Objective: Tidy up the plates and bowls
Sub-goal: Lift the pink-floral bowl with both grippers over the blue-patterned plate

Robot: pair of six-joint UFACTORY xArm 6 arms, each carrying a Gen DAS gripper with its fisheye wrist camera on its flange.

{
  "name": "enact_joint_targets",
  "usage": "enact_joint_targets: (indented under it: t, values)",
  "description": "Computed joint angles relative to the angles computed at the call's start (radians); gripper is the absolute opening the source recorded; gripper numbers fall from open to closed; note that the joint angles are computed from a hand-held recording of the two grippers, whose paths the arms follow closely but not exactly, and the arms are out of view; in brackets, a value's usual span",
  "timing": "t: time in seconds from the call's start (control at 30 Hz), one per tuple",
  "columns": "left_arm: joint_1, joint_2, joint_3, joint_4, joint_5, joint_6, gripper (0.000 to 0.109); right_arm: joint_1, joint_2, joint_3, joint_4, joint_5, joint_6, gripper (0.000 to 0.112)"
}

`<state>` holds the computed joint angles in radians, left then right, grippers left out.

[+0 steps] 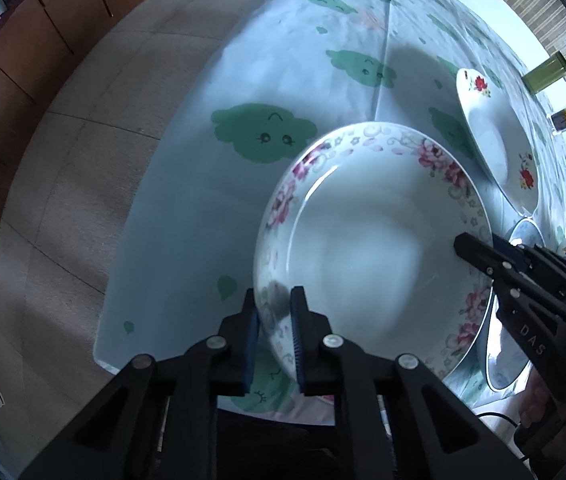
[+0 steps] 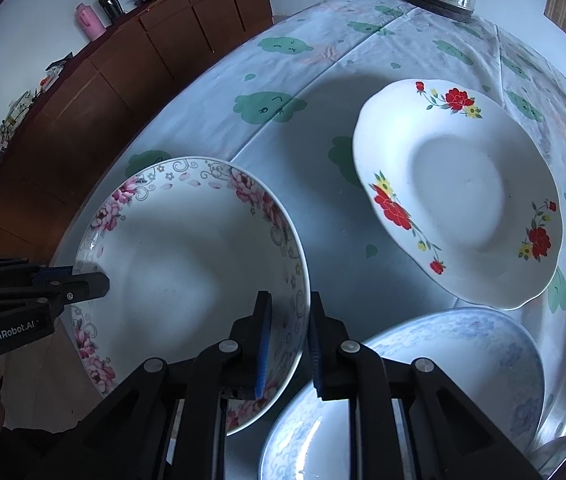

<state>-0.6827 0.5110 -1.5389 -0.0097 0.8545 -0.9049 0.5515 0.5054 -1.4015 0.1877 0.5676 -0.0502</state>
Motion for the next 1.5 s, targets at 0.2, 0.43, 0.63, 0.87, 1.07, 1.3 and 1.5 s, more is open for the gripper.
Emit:
enact_joint_targets:
  t: [0.2,0.43,0.63,0.87,1.07,1.3,1.5]
  values:
    - [-0.001,0.0,-0.025,0.033,0.048,-0.021,0.011,0.008,-0.017,0.01,-0.007,0.0,0.001,0.017]
    - [-0.005,0.011,-0.058,0.039,0.074,-0.038,0.01,0.012,-0.039,0.024,-0.013,0.005,0.008,0.017]
    - [-0.006,-0.014,-0.024,0.046,0.05,-0.038,0.01,0.005,-0.06,0.038,0.001,0.009,0.002,0.017]
    - [-0.013,-0.022,-0.032,0.072,0.061,-0.037,0.01,-0.008,-0.089,0.058,-0.001,0.019,0.008,0.017]
    - [-0.024,-0.001,-0.086,0.091,0.087,-0.035,0.01,-0.016,-0.129,0.1,-0.001,0.009,0.012,0.017]
    - [-0.042,0.028,-0.152,0.114,0.109,-0.024,0.01,-0.031,-0.179,0.156,0.0,-0.011,0.022,0.017]
    - [-0.057,0.059,-0.211,0.111,0.124,0.006,0.01,-0.048,-0.226,0.216,-0.008,-0.031,0.045,0.017]
